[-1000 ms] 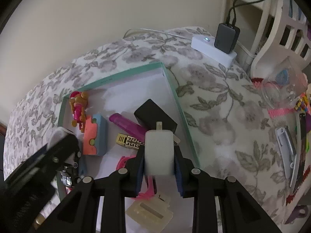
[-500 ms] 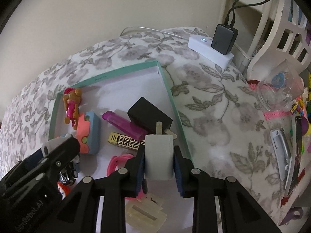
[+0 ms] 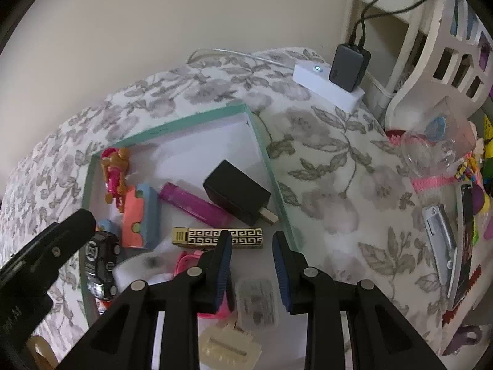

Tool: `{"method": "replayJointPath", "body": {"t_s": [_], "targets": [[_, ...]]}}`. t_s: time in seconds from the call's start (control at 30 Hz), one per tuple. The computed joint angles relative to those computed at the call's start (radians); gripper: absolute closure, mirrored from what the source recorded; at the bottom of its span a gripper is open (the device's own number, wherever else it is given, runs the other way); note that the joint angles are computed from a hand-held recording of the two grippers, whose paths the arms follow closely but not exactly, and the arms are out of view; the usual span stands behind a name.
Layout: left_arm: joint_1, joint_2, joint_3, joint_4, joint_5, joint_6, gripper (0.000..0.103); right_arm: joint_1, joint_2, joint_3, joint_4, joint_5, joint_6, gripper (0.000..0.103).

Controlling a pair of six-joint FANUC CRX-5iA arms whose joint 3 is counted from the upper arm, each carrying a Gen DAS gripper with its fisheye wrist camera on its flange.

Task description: Organize rigid objects

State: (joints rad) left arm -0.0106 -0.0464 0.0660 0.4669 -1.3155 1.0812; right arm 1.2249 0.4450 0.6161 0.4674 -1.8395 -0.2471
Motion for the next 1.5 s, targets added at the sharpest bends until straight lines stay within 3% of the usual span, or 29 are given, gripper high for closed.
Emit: {"method": "replayJointPath", "body": {"t_s": [0.1, 0.2, 0.37, 0.4, 0.47, 0.53, 0.63, 0.8, 1.07, 1.5], "targets": [[0.007, -0.007, 0.013, -0.038, 0.025, 0.017, 0.036, 0.003, 0.011, 0.022, 0.02, -0.012, 0.013, 0.073], [0.009, -0.008, 0.032, -0.098, 0.044, 0.052, 0.022, 0.007, 0.022, 0.044, 0.044, -0.018, 0.024, 0.072], [0.006, -0.002, 0.065, -0.235, 0.073, 0.135, 0.017, 0.005, 0.054, 0.096, 0.061, -0.012, 0.065, 0.07], [0.004, 0.001, 0.071, -0.262, 0.076, 0.142, 0.017, 0.004, 0.062, 0.107, 0.062, -0.011, 0.075, 0.068], [0.005, 0.005, 0.077, -0.297, 0.078, 0.156, 0.016, 0.003, 0.085, 0.141, 0.067, -0.022, 0.105, 0.048], [0.011, 0.007, 0.079, -0.316, 0.081, 0.168, 0.016, 0.003, 0.095, 0.152, 0.075, -0.017, 0.123, 0.045], [0.022, 0.014, 0.082, -0.318, 0.074, 0.181, 0.016, 0.002, 0.094, 0.151, 0.073, -0.003, 0.119, 0.044], [0.023, 0.017, 0.086, -0.337, 0.079, 0.205, 0.016, 0.001, 0.096, 0.154, 0.069, -0.007, 0.123, 0.032], [0.041, 0.006, 0.065, -0.309, 0.103, 0.203, 0.006, 0.003, 0.1, 0.151, 0.081, 0.007, 0.124, 0.004], [0.085, -0.024, 0.022, -0.228, 0.165, 0.17, 0.002, 0.011, 0.107, 0.153, 0.126, 0.004, 0.122, 0.0]]}}
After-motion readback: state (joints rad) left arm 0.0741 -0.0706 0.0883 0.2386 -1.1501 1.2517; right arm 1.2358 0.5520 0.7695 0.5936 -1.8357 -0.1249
